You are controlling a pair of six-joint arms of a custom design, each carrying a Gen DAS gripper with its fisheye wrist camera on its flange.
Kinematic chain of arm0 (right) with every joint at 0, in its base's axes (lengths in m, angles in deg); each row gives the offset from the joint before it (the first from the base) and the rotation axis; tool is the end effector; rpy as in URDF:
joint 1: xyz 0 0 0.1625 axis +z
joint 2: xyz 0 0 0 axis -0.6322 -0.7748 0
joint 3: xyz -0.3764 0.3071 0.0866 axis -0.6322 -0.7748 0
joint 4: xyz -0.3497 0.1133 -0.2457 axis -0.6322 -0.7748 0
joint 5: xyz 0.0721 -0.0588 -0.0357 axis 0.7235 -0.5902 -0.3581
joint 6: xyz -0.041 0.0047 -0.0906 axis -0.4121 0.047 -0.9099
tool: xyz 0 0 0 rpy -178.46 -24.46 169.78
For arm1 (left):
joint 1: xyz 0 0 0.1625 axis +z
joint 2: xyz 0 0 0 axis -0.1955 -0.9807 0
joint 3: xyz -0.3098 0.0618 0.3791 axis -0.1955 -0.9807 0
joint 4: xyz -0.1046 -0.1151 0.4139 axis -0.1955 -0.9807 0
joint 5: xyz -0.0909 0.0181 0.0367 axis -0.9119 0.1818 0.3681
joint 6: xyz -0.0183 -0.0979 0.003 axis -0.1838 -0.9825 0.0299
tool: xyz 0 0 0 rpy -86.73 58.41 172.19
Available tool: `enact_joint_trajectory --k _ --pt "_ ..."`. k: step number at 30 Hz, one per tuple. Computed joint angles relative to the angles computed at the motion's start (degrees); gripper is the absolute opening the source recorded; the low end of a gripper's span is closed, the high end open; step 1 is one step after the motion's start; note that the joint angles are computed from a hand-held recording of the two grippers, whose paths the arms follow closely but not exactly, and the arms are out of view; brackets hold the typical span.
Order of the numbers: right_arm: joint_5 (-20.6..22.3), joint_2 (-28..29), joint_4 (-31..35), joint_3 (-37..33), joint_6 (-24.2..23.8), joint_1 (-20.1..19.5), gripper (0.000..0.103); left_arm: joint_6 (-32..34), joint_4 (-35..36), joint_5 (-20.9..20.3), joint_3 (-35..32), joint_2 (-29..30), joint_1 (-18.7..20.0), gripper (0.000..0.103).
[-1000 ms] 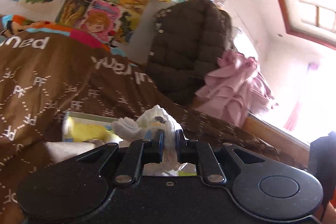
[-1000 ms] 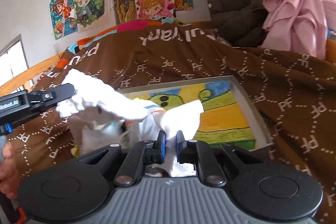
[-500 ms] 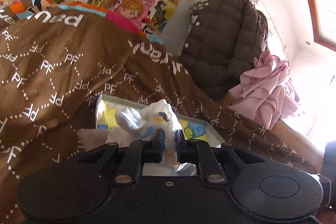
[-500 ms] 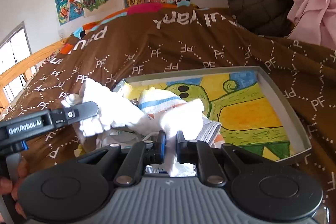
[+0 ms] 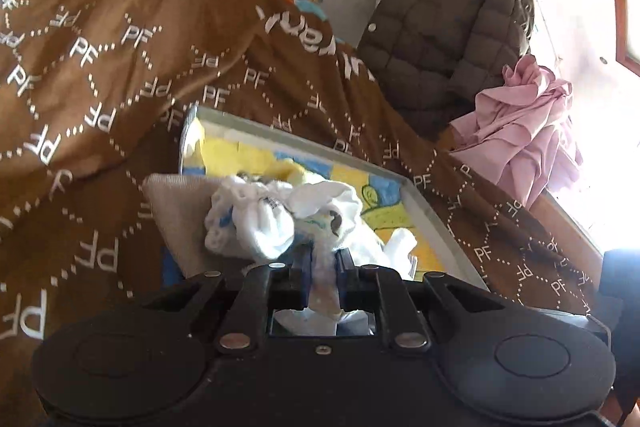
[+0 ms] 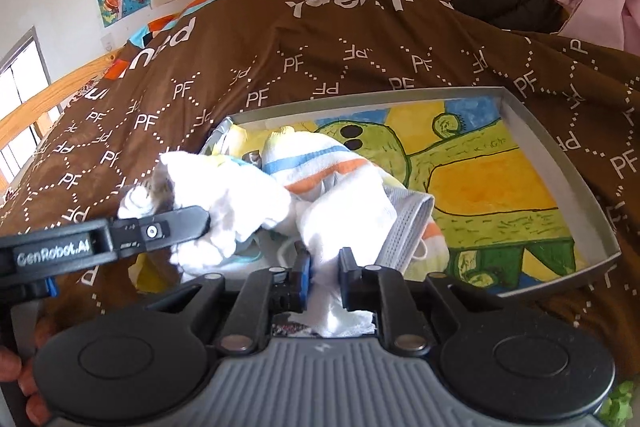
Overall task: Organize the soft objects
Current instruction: 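Open the left tool to drop its cloth in the tray while the right tool releases its cloth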
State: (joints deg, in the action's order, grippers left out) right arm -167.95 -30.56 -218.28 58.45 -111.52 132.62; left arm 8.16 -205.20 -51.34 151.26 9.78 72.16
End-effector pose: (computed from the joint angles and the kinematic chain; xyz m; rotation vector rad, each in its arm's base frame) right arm 0.1731 -0.6900 0.0736 1.2307 -2.5469 0.7253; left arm -0.0919 -0.5720 0.1248 0.0103 2.3342 -1.6378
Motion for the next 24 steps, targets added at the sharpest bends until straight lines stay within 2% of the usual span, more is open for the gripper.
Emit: enact_joint_trajectory --k 8,11,13,16,17,20,24 --pt "1.2 -1.2 -1.4 1.1 0.9 -0.9 0.029 -0.2 0.5 0.3 0.2 0.0 -0.3 0.019" --pt "1.8 -1.6 -2.1 1.6 1.3 -0.9 0.038 0.8 0.2 1.5 0.0 0.2 -0.8 0.023" --pt "2.0 -1.8 -3.5 2.1 0.8 -0.8 0.043 1.5 0.5 3.1 -0.2 0.3 -1.5 0.032" --pt "1.3 -2.2 -4.9 2.6 0.9 -0.6 0.049 2.5 -0.1 5.6 -0.1 0.4 -2.7 0.049" --pt "1.4 -2.6 -4.9 2.8 1.3 -0.7 0.052 2.3 0.2 6.5 0.0 0.3 -3.1 0.058" --pt "2.4 -3.9 -6.0 3.9 2.0 -0.8 0.063 2.3 -0.8 8.5 0.8 -0.2 -4.7 0.073" --pt "4.0 -6.5 -6.4 5.6 3.6 -1.1 0.077 3.8 -4.8 11.9 1.6 0.2 -7.3 0.086"
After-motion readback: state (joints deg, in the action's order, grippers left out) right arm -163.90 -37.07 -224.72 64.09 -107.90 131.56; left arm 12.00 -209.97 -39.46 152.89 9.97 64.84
